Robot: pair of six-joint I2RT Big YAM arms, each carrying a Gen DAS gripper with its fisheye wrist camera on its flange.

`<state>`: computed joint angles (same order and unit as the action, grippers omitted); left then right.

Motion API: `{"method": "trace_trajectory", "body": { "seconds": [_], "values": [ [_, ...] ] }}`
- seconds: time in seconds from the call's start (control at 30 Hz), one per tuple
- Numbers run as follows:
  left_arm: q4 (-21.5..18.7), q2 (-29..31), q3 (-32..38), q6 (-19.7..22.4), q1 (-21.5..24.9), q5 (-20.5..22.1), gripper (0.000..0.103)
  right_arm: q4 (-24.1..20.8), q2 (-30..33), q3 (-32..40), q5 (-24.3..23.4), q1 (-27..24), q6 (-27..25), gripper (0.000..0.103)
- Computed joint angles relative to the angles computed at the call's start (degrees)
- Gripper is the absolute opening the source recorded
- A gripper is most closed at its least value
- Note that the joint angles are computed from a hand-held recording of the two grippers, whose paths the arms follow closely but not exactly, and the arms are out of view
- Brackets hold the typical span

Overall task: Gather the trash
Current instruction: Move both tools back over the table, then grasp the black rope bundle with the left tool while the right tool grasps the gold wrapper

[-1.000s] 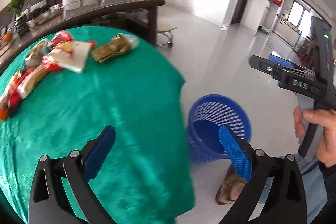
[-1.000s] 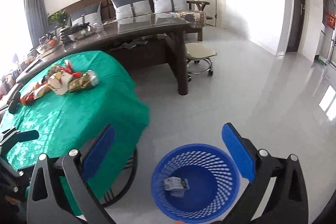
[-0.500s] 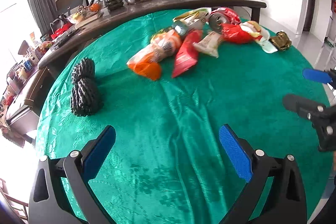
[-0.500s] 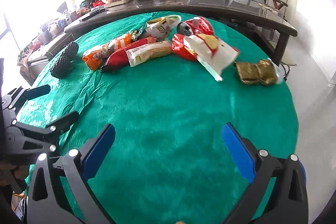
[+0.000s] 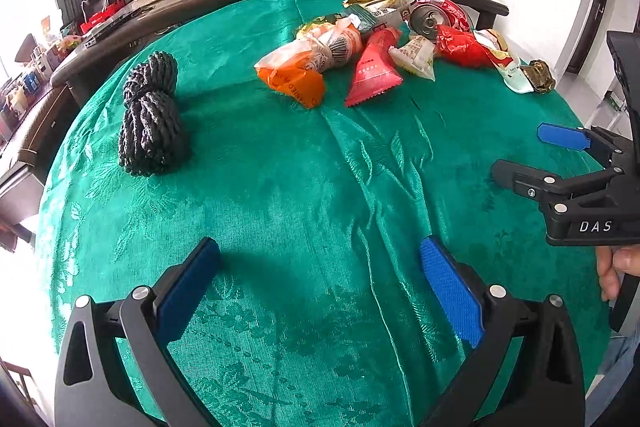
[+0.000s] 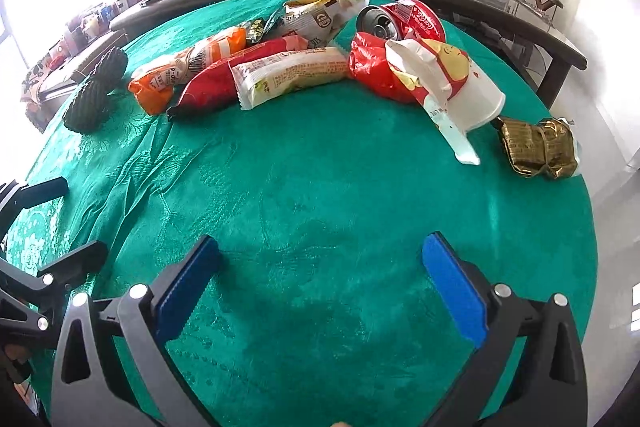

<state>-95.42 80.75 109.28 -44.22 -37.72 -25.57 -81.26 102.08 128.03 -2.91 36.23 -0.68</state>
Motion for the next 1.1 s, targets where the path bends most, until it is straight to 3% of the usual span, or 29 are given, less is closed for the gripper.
{"method": "trace_trajectory", "body": {
  "seconds": [0.27,0.4,0.5,0.67,0.73,0.87,0.9,0.93,0.97,1.0,1.1],
  "values": [
    [0.2,-0.1,0.0,0.0,0.1,0.1,0.099,0.1,0.0,-0.1,0.1,0.0,0.0,0.099],
    [4.8,-4.4,-4.2,-2.2,1.4,1.3,0.099,0.1,0.0,-0.1,0.1,0.1,0.0,0.098],
    [6.2,-7.5,-5.6,-2.5,6.9,1.4,0.099,0.1,0.0,-0.1,0.1,0.1,0.0,0.098],
    [5.8,-4.7,-2.9,2.1,18.8,8.9,0.098,-0.1,0.1,0.0,0.0,0.1,-0.2,0.098],
    [5.7,-3.1,-1.8,4.5,20.4,10.1,0.098,-0.1,0.1,0.1,0.0,0.1,-0.1,0.098],
    [4.1,-0.2,1.1,6.6,21.1,7.7,0.098,-0.1,0.1,0.1,-0.1,0.0,-0.2,0.098],
    [4.0,-0.2,1.0,7.0,21.1,7.0,0.089,-0.1,0.1,0.1,0.0,0.0,-0.2,0.098],
    [3.9,-0.2,0.8,7.2,21.2,7.0,0.067,-0.1,0.1,0.1,-0.1,0.0,-0.2,0.098],
    [3.8,-0.6,0.2,7.3,21.3,6.9,0.064,-0.1,0.1,0.1,-0.1,0.0,-0.2,0.098],
    [4.5,-1.3,-0.5,7.8,20.8,6.1,0.042,-0.1,0.1,0.1,-0.1,0.0,-0.2,0.098],
    [4.6,-3.1,-1.6,7.4,18.6,6.3,0.035,-0.1,0.2,0.3,-0.2,0.0,-0.1,0.099]
  ]
}}
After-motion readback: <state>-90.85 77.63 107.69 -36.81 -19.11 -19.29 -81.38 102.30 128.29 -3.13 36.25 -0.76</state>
